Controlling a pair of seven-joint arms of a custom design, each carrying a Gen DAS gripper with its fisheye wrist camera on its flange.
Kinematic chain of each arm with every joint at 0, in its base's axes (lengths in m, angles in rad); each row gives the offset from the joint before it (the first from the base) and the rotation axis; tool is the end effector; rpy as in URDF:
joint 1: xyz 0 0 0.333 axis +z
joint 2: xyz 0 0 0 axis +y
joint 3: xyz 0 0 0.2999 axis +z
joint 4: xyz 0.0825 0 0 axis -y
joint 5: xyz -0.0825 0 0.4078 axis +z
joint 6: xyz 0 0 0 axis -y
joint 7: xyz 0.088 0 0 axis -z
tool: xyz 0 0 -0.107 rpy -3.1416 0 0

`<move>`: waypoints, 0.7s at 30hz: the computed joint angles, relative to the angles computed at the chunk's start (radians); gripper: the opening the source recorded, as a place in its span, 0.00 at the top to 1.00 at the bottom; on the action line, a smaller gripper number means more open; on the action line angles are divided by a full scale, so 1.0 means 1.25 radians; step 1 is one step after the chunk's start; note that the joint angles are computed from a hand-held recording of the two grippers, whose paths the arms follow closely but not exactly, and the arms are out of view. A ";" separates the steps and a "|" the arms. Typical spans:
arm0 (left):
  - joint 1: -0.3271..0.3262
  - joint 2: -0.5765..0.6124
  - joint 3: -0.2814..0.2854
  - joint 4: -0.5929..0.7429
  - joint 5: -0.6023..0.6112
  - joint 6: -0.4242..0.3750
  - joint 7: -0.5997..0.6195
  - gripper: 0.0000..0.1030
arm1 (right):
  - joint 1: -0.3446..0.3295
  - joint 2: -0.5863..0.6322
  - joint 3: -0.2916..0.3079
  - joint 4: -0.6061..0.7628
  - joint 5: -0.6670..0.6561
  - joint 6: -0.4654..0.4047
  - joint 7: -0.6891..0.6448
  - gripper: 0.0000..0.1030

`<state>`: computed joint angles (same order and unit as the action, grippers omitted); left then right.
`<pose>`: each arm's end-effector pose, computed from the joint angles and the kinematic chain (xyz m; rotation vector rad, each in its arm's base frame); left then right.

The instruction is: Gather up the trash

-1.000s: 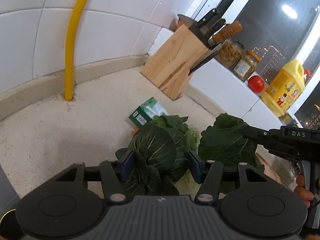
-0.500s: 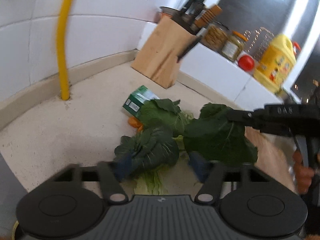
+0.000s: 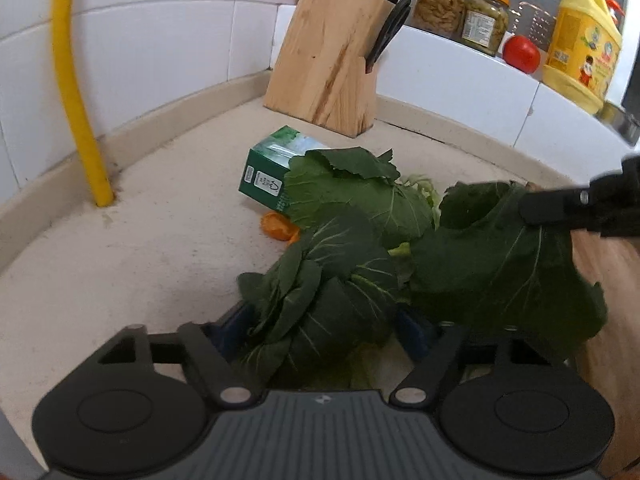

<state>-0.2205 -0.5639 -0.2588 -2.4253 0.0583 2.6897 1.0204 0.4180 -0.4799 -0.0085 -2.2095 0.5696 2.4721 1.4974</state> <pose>0.4063 -0.2307 0.5756 -1.8240 1.8077 -0.9883 0.4481 0.1922 0.6343 -1.7287 1.4614 -0.0052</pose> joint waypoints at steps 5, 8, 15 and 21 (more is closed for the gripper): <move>-0.024 -0.032 0.036 -0.019 -0.054 0.007 -0.008 0.37 | -0.002 -0.012 -0.001 -0.006 0.004 0.011 0.005 0.86; -0.045 -0.063 0.063 -0.042 -0.104 0.032 0.003 0.37 | -0.001 -0.020 0.000 -0.008 0.004 0.018 0.012 0.86; -0.031 -0.117 0.053 -0.073 -0.121 0.050 -0.017 0.37 | 0.015 -0.025 0.008 0.001 -0.005 0.029 0.019 0.86; -0.007 -0.187 0.040 -0.106 -0.108 0.042 -0.042 0.37 | 0.049 -0.020 0.009 0.024 0.010 0.032 -0.011 0.86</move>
<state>-0.2296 -0.7978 -0.2090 -2.5577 -0.0766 2.7417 0.9679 0.4796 -0.5053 0.0029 -2.1801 0.5827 2.5123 1.4843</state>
